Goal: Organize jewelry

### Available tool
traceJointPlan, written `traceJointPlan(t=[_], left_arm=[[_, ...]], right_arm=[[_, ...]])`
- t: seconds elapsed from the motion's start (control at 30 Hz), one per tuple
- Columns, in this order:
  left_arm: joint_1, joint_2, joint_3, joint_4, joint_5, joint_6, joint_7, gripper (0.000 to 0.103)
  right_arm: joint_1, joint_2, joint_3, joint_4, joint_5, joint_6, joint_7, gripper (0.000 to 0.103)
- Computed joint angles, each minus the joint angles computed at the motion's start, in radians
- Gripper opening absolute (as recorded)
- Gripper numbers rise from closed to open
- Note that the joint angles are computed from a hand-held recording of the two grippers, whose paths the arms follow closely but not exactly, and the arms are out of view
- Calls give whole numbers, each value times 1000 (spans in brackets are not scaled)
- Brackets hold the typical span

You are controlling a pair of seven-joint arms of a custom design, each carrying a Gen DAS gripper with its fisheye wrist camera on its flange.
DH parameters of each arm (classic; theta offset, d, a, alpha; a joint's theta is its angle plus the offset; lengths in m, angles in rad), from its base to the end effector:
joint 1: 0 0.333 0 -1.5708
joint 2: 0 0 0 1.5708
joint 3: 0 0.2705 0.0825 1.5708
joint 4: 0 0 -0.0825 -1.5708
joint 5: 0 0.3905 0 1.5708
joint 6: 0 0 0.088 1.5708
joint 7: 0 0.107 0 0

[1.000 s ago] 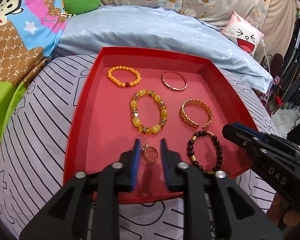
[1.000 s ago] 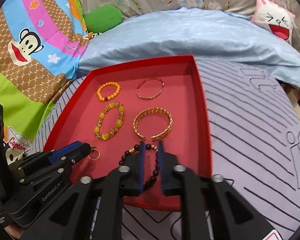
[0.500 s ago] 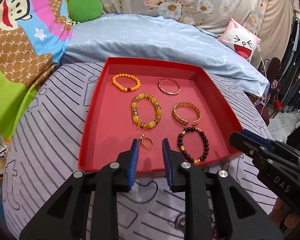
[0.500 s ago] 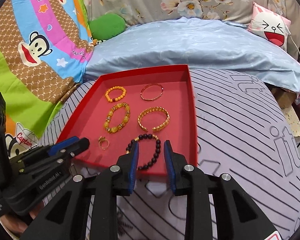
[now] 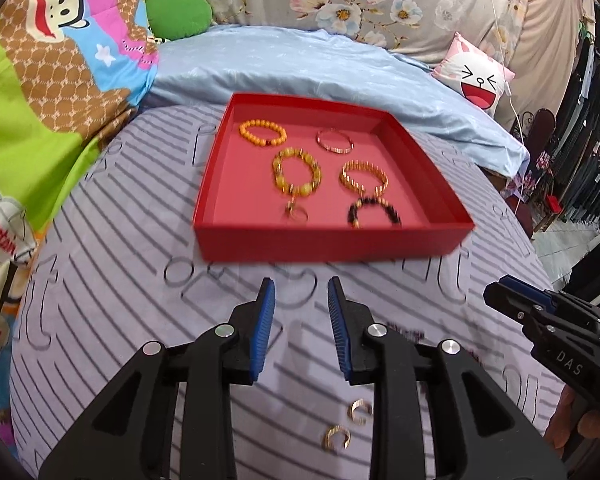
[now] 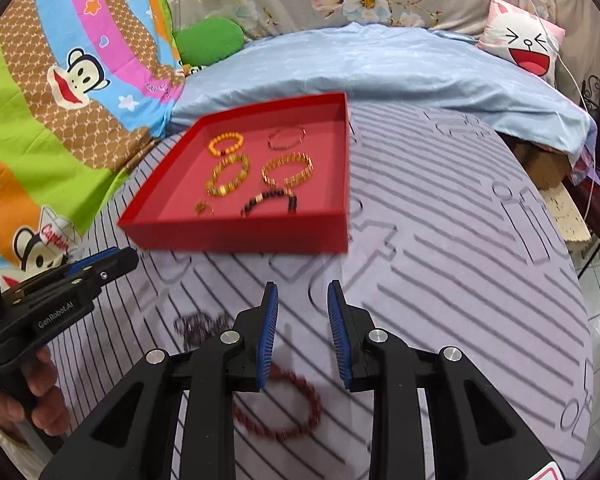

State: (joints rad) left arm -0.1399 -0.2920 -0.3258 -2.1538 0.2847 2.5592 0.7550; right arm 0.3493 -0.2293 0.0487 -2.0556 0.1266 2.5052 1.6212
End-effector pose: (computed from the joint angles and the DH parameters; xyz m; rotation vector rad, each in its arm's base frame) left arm 0.4734 -0.2570 0.5476 -1.9683 1.6992 -0.8368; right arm 0.5096 0.2153 0.5681 -1.9873 1.5043 -0.3629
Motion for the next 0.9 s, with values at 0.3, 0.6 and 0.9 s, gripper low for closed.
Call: traceJointPlan(t=[0.3, 0.6, 0.9], left_arm=[[-20, -78, -7, -99, -70, 0, -5, 26], [-29, -91, -23, -125, -107, 8, 1, 32], [-38, -74, -21, -115, -122, 6, 19, 32]], right_arm=[[14, -91, 2, -123, -13, -37, 10, 26], [25, -110, 1, -160, -42, -44, 17, 26], [22, -101, 1, -159, -49, -38, 23, 26]])
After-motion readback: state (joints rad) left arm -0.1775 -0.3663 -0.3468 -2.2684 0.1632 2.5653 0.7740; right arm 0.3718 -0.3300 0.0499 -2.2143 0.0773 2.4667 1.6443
